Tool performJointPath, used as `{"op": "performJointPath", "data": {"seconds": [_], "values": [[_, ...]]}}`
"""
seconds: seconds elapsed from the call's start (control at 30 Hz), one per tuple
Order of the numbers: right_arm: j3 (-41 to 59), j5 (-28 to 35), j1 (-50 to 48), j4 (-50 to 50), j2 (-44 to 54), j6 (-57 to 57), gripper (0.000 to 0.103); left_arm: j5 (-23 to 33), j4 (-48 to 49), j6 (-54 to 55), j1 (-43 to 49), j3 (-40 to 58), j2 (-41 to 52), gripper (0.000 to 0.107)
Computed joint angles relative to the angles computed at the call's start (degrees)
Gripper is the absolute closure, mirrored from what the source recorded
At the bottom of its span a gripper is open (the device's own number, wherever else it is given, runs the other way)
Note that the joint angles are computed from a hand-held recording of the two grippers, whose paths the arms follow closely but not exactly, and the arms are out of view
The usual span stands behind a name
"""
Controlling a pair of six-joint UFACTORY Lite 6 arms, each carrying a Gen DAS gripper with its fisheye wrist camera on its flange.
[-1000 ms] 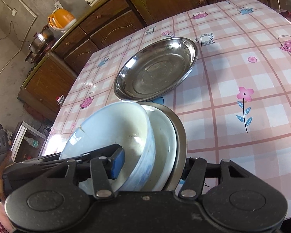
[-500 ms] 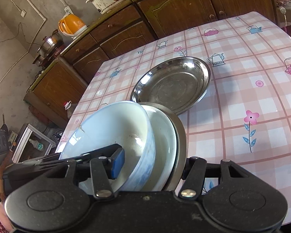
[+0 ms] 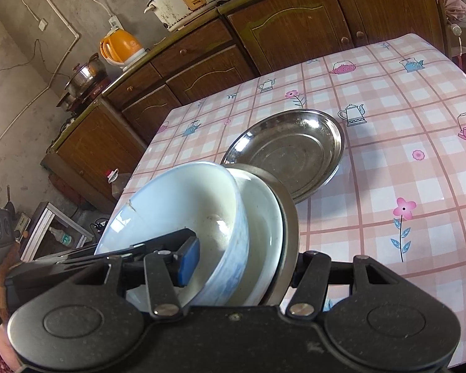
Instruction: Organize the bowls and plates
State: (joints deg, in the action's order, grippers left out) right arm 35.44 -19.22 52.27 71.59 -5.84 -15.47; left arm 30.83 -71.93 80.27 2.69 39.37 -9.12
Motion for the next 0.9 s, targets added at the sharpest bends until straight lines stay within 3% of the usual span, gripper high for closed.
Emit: {"op": "performJointPath", "data": {"seconds": [0.9], "values": [[2.5,1.5,-5.6,-7.3,0.0,1.9,0.036,-1.8,-2.6,1.6,-2.4,6.0,3.5,0.047]]}}
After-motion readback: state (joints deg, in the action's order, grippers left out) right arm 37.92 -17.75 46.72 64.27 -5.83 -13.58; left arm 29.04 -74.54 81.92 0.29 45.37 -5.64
